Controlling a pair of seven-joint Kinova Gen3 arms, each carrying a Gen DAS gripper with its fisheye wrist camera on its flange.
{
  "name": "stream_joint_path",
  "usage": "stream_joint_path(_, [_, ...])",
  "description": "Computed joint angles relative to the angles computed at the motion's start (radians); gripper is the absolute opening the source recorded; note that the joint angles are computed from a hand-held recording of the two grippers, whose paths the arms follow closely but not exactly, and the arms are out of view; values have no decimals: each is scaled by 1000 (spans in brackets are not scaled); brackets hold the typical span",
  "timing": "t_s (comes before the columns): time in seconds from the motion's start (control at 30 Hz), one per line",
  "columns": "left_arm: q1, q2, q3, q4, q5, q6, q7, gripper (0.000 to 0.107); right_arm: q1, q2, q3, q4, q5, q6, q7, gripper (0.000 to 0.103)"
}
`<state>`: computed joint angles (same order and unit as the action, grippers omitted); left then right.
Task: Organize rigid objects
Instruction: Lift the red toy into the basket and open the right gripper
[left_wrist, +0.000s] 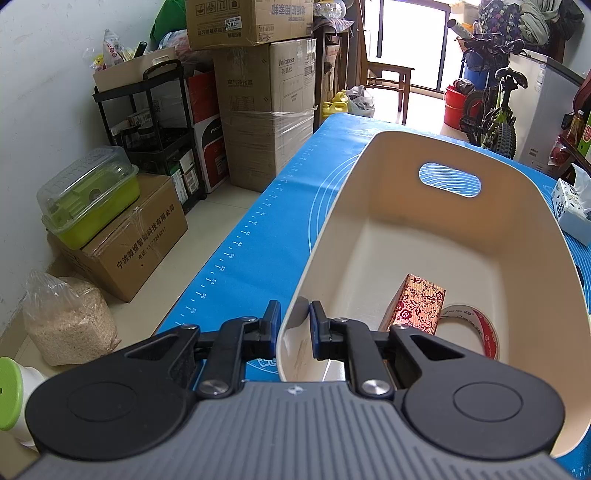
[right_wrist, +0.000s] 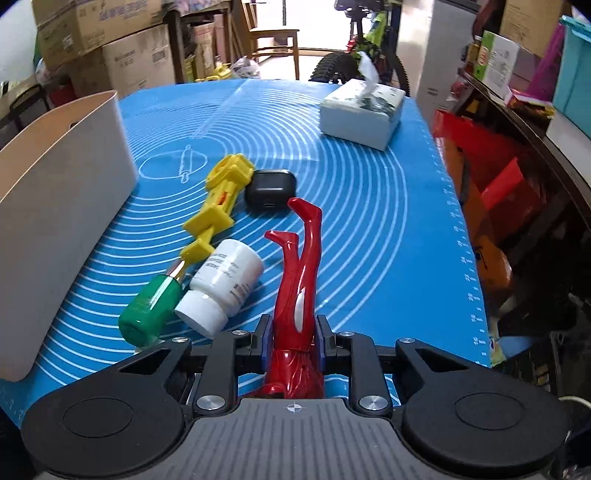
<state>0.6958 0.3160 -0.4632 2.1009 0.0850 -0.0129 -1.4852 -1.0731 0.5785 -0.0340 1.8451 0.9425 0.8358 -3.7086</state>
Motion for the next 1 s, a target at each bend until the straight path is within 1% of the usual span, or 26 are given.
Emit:
stream_joint_path(0.17, [0, 0, 0, 0, 2, 0, -2, 19, -30, -13, 5, 26, 31, 17, -61, 32])
stream_joint_path(0.4, [6, 1, -6, 0, 3, 0, -3, 19, -46, -49, -24, 42, 84, 92, -132, 31])
stream_joint_path(0.43, [13, 2, -13, 1, 3, -2, -3, 19, -47, -54, -30, 40, 92, 106, -136, 31])
stream_joint_path(0.7, [-16, -2, 12, 4, 8, -5, -13, 19, -60, -80, -73, 8, 159, 239, -144, 31])
stream_joint_path(1.0, [-3, 0, 2, 4, 17, -5, -18, 19, -54, -97, -102, -42, 228, 329, -108, 31])
